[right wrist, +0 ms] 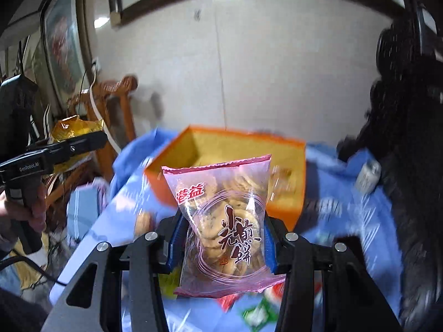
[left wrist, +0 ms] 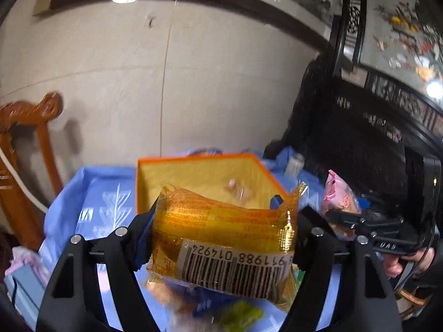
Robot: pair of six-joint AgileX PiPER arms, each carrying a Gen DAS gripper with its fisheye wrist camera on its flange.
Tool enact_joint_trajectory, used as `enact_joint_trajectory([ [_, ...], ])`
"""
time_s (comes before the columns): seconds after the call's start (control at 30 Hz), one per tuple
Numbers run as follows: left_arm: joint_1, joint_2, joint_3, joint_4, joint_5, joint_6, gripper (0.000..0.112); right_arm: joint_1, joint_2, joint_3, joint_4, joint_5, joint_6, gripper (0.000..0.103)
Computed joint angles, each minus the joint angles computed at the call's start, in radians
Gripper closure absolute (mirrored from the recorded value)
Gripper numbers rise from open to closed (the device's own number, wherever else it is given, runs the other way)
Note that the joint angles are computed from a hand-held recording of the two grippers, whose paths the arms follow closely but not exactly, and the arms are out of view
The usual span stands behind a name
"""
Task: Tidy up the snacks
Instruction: 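Carry both packets over the orange box and release them inside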
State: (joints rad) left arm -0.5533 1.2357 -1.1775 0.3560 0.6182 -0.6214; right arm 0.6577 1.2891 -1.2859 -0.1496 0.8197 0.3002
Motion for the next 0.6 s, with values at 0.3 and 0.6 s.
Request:
enact_joint_trajectory([
  [0.3, 0.14, 0.328, -0.431, -0.143, 0.077, 0.217, 0.039, -0.133, 0.312, -0.383, 0.052, -0.005, -0.074, 0.056],
  [0.6, 0.163, 0.503, -0.679, 0.008, 0.203, 0.127, 0.013, -0.12, 0.462, -0.585, -0.029, 0.018, -0.034, 0.024],
])
